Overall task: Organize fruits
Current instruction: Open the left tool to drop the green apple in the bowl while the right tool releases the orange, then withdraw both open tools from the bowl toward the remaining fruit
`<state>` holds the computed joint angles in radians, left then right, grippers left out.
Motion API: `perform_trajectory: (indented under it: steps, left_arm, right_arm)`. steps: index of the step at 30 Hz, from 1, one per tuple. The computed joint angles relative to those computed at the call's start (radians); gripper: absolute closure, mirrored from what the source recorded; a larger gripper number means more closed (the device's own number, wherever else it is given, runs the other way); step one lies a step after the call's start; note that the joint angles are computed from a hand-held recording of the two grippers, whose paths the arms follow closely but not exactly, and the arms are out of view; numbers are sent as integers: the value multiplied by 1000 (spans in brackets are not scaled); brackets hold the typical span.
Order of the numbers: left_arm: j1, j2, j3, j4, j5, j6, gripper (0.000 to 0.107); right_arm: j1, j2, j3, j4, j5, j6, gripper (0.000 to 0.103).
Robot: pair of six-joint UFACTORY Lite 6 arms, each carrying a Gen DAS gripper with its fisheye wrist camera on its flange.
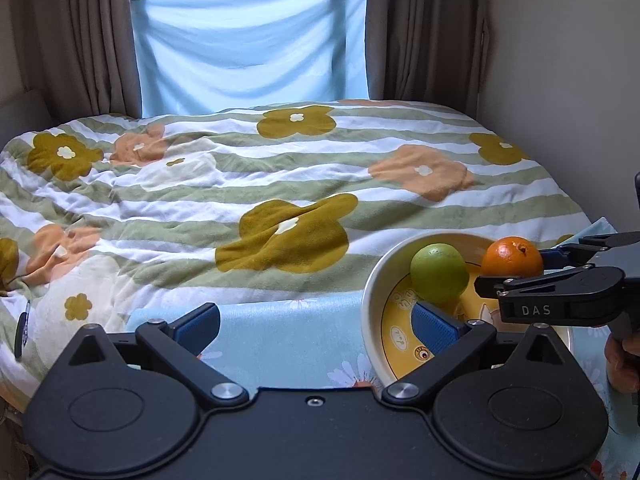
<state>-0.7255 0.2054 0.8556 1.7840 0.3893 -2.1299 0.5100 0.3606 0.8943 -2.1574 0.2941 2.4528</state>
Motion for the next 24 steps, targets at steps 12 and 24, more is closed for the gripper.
perform_trajectory:
  steps: [12, 24]
  left_arm:
    - [-24, -58, -54, -34, -7, 23, 4]
    - [-141, -228, -73, -301, 140, 214, 4]
  right_arm:
    - [53, -125, -129, -26, 106, 54, 0]
    - [129, -411, -176, 677, 74, -567, 0]
